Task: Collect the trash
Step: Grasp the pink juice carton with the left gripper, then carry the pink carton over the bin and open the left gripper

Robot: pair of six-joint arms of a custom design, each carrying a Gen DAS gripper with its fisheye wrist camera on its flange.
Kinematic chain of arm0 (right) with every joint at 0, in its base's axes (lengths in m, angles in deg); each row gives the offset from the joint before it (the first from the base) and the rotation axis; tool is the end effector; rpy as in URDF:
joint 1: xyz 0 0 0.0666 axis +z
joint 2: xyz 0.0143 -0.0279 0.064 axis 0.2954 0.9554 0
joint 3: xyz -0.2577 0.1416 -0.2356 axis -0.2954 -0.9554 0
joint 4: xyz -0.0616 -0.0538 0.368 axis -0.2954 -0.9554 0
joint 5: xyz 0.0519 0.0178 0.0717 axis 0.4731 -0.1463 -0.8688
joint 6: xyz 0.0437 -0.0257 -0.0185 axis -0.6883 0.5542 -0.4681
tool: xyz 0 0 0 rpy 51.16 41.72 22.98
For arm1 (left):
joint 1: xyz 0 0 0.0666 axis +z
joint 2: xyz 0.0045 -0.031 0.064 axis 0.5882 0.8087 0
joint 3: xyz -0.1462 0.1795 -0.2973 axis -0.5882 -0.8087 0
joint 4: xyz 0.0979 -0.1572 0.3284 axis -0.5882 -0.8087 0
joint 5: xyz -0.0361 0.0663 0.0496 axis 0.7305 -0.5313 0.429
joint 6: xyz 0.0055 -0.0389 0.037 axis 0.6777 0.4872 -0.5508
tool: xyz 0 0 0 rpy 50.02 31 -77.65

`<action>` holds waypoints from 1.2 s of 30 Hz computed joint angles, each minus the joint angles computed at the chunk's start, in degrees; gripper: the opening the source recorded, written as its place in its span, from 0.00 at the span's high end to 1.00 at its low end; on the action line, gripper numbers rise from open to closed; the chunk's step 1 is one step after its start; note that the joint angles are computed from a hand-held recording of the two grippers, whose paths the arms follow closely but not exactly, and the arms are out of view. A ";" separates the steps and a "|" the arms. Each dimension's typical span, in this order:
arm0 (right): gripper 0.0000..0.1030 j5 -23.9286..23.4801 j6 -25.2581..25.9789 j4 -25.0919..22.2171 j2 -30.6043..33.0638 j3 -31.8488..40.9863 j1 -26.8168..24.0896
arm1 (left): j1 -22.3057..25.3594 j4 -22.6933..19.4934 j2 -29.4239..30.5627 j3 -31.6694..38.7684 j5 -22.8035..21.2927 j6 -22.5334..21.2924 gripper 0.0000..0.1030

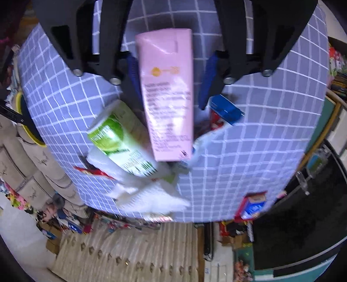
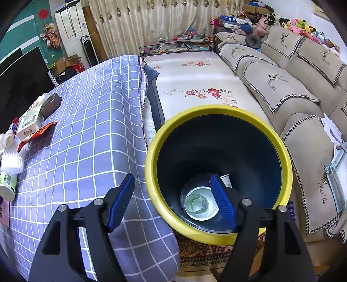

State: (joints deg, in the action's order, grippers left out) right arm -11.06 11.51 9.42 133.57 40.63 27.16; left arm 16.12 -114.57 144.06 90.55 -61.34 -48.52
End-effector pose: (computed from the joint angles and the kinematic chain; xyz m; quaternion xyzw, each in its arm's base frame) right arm 0.4775 0.0784 0.4373 0.0969 0.9436 0.0138 0.3163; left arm 0.4349 -0.1521 0.4730 -0.0298 0.9444 -0.0412 0.3248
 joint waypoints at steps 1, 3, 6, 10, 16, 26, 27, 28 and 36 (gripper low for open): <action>0.33 -0.07 -0.05 -0.01 0.10 0.06 0.01 | -0.05 -0.36 0.16 0.14 0.52 0.06 0.57; 0.33 -0.20 0.04 -0.04 0.32 0.06 0.02 | -0.21 -0.71 1.00 0.67 -0.08 -0.41 0.57; 0.33 -0.69 0.18 -0.07 0.55 -0.02 0.03 | -0.36 -0.39 1.64 0.62 -1.07 -0.70 0.63; 0.33 -1.19 0.20 0.42 -0.12 -0.94 -0.26 | -0.49 -0.52 0.98 -0.12 -0.86 -2.34 0.63; 0.33 -2.21 -0.13 1.25 -1.73 -2.18 -1.22 | -0.61 -1.14 -4.18 -3.21 0.55 -1.87 0.64; 0.33 -0.03 0.20 2.29 -6.91 -4.46 -1.68 | -8.33 1.01 -1.74 4.76 4.95 -7.96 0.63; 0.33 0.28 0.22 2.34 -7.44 -4.72 -1.80 | -9.15 0.91 -0.18 6.59 5.76 -8.62 0.63; 0.33 0.78 0.23 2.48 -8.54 -5.41 -2.10 | -9.95 0.66 1.78 8.78 6.68 -9.56 0.63; 0.33 0.91 0.32 3.50 -13.75 -9.13 -6.46 | -16.90 -8.44 24.59 39.31 11.44 -18.54 0.63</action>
